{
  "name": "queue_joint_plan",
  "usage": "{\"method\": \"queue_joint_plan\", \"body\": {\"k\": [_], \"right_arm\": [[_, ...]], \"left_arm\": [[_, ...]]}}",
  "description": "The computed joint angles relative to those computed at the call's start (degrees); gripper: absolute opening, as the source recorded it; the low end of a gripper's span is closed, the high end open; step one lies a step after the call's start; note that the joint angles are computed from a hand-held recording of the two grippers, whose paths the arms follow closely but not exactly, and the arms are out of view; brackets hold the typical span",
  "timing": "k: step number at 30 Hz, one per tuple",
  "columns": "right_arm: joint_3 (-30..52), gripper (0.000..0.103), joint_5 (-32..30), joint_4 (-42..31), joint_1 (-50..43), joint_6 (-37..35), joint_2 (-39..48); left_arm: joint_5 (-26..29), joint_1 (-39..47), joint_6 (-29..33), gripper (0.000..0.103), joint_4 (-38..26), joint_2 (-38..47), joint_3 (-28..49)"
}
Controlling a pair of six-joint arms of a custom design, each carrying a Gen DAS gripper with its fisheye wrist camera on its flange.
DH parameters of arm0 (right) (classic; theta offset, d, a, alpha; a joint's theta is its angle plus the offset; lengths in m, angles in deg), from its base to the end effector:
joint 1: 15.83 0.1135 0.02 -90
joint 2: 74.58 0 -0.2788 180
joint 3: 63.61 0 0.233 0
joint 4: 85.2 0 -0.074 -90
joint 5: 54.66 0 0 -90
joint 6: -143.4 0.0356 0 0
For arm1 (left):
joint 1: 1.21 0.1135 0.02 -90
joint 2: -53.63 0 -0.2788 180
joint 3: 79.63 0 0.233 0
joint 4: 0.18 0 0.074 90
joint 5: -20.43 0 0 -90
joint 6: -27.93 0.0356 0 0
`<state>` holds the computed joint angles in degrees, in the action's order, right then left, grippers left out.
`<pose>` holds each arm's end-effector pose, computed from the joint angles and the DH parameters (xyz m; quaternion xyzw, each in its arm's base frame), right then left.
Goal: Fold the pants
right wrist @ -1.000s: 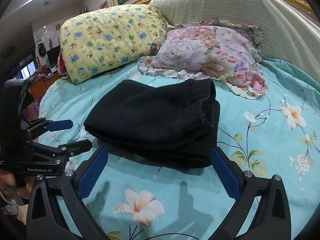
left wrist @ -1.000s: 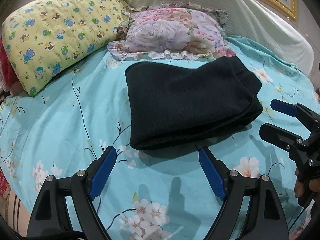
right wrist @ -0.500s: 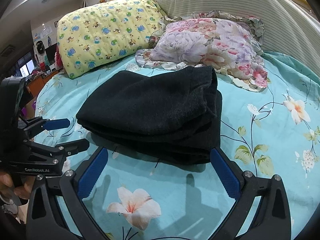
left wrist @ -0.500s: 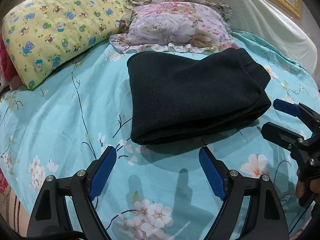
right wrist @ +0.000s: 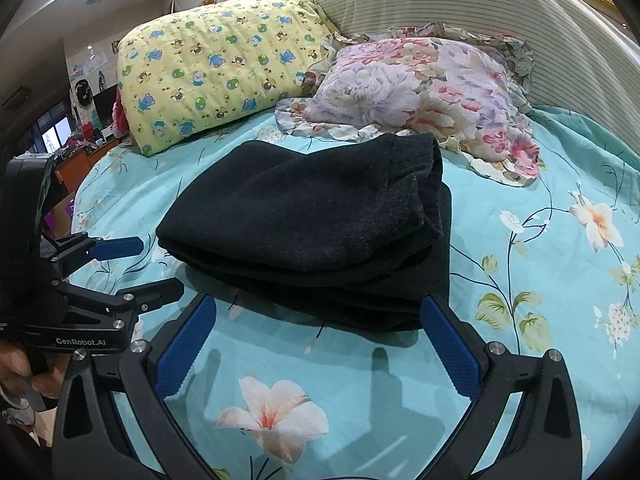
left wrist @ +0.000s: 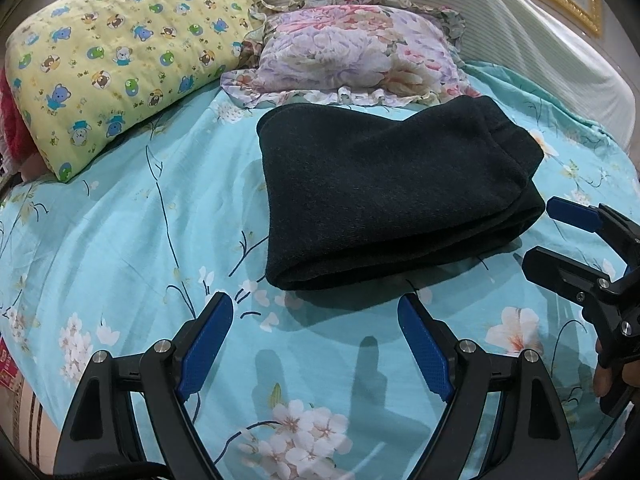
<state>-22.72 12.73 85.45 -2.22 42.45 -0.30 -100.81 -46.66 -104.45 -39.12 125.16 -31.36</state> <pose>0.2082 0.0645 0.1811 -0.2679 0.8611 0.1887 0.3888 0.1496 -0.1256 0.1935 -0.0396 0.9363 0.0278 0.3479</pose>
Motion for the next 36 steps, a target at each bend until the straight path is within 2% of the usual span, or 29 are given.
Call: {"method": "queue_joint_plan", "body": {"k": [36], "right_arm": [[-0.68,0.102,0.56,0.46,1.51,1.31,-2.09]], "left_arm": [[-3.33,-3.82,-3.61,0.085,-2.58,-1.97,0.25]]}}
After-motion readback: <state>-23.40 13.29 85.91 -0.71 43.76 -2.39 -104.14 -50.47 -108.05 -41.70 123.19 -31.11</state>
